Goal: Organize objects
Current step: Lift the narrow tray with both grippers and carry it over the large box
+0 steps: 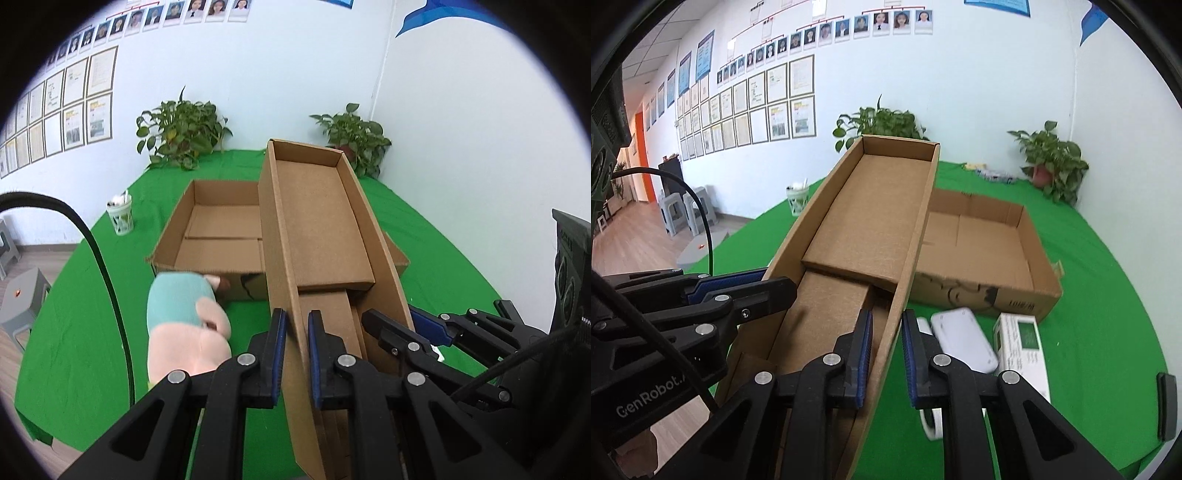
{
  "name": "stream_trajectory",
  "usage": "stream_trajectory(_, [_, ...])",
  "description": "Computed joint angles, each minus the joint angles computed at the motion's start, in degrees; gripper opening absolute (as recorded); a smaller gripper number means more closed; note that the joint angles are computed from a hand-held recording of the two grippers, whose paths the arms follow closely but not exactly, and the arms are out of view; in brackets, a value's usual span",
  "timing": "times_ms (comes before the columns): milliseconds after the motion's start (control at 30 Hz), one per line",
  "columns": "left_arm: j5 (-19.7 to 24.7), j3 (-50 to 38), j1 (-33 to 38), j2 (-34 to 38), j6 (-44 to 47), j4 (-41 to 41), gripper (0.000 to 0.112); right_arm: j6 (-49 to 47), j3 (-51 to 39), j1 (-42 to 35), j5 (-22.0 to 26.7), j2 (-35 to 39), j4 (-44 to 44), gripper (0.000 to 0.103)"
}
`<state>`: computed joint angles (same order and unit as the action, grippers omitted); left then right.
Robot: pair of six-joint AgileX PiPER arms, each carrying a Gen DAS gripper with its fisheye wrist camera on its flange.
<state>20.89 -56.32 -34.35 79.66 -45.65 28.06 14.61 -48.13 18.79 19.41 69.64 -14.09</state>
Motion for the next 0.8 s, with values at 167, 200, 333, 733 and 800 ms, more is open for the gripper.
stream_trajectory(167, [-0.17, -3.66, 2.43, 1.07, 5.00, -2.63, 0.010, 4.20, -5.58, 1.34, 2.29, 1.91, -4.66, 0.013])
stream_trajectory(200, [-0.16, -4.12, 2.65, 1.15, 5.33, -2.67, 0.010, 4.41, -6.72, 1.50, 2.71, 2.34, -4.98, 0.013])
stream_trajectory(333, [-0.11, -6.91, 4.39, 2.34, 8.83, -4.68, 0.010, 6.38, -11.43, 2.69, 4.60, 4.31, -7.53, 0.013])
stream_trajectory(733, [1.11, -17.57, 11.38, 9.22, 26.48, -18.62, 0.010, 0.02, -30.33, 1.47, 8.21, 18.29, -1.91, 0.013])
stream_trajectory(800, [1.29, -19.96, 12.76, 10.92, 30.38, -21.80, 0.010, -0.97, -34.68, 1.19, 9.12, 21.55, -1.00, 0.013])
